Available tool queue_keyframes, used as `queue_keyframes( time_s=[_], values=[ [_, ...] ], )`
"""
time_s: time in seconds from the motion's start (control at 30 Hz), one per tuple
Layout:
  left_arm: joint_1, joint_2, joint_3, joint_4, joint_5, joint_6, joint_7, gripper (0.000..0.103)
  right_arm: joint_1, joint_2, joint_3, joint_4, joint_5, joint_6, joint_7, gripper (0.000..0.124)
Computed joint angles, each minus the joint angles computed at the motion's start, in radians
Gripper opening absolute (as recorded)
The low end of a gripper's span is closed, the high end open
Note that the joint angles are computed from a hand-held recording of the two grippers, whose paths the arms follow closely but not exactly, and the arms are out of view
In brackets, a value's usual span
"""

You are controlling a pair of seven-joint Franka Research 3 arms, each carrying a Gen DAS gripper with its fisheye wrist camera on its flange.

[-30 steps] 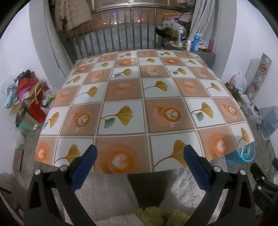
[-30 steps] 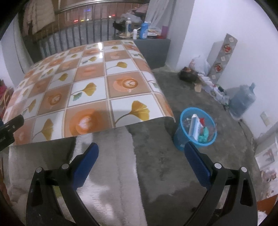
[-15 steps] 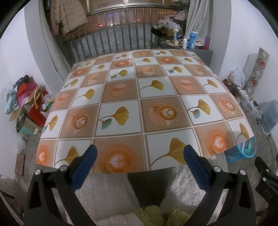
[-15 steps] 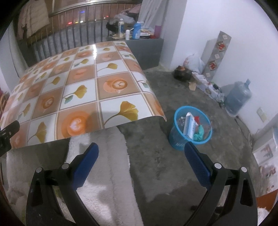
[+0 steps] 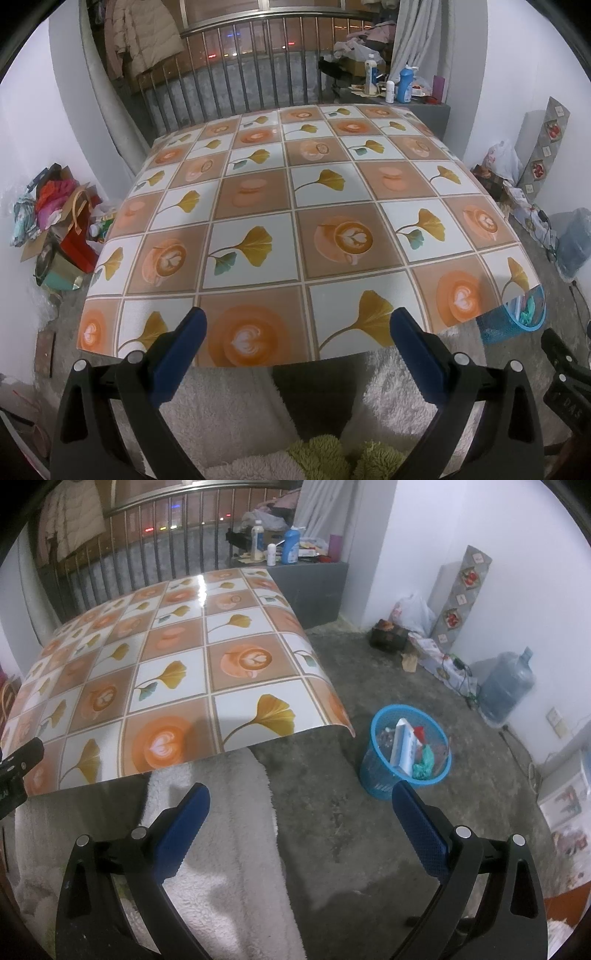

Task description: Collect trash

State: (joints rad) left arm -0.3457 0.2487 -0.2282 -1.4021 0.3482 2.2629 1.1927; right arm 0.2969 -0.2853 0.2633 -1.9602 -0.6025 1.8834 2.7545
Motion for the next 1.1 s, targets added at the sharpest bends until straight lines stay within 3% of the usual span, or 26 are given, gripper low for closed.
queue_keyframes(
  time_s=[1.1],
  values=[
    [0.0, -0.006, 0.0, -0.007, 0.003, -0.001, 0.005, 0.097, 0.006, 0.001, 0.0, -0.004, -0.005, 0.003, 0.006, 0.095]
  ],
)
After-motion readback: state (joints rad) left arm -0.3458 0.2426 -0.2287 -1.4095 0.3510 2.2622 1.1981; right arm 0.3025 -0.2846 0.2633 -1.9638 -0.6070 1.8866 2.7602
